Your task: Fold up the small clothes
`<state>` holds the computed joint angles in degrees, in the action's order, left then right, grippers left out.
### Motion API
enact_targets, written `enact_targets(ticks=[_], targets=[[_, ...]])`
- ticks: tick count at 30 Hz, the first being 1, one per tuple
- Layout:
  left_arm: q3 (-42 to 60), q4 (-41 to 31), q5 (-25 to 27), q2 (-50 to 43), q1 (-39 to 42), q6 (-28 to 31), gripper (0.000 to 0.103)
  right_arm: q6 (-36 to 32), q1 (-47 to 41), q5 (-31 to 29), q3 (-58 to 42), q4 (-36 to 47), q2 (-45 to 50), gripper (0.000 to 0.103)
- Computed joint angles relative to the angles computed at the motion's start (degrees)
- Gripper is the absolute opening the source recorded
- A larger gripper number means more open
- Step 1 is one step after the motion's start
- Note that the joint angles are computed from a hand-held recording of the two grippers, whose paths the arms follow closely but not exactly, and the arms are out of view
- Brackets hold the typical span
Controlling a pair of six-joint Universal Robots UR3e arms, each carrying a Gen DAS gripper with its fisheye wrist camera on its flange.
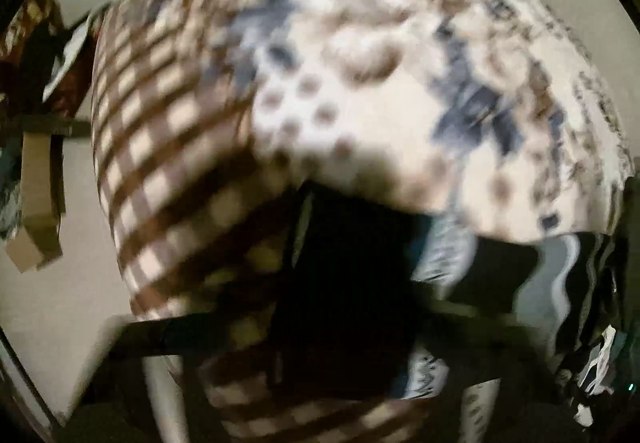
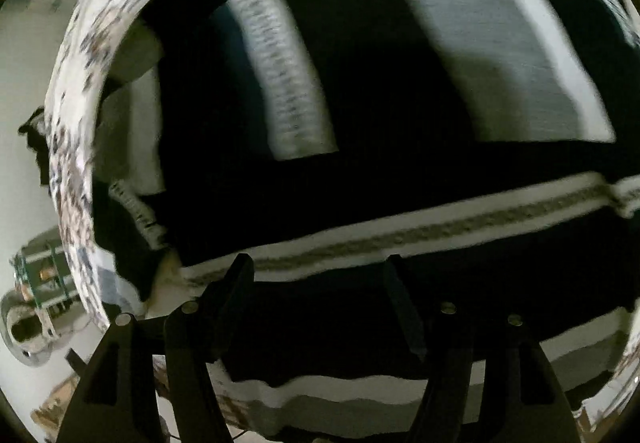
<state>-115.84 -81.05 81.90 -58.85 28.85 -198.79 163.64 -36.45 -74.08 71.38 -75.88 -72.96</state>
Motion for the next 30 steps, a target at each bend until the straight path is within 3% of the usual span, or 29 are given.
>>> enact_targets(ticks=[7,10,15,18,22,27,30], targets=[[11.1,-0.9,-11.5,-1.4,13.5,6.6,0.004,2.6,9.1,-1.0,-6.2,-2.5,1.1,0.069],[16.1,1.5,-11.7,-7.1,12.2,6.2,0.004,5.2,13.2,-5.0,-10.6,-6.1,4.3,0.069],[25.4,5.6,-9.6,-17.4,6.6,5.7,0.004,8.7,13.6,2.6,-14.9,-9.7,10.6,0.069],[30.1,6.1,-8.4,-20.5,3.6,3.7,0.004,8.2,14.6,9.1,-22.3,-3.7,18.9,0.078],[42.1,0.6,-6.5,-24.9,-1.4,2.2,0.004,6.0,10.1,16.6,-24.6,0.8,19.1,0.078],[70.9,-12.4,0.9,-39.5,-15.4,-2.6,0.004,3.6,2.1,9.8,-27.9,5.6,15.0,0.078],[88.9,-15.7,4.1,-50.9,-27.1,-5.2,0.004,-1.0,-5.5,4.7,-29.1,7.4,12.4,0.078]])
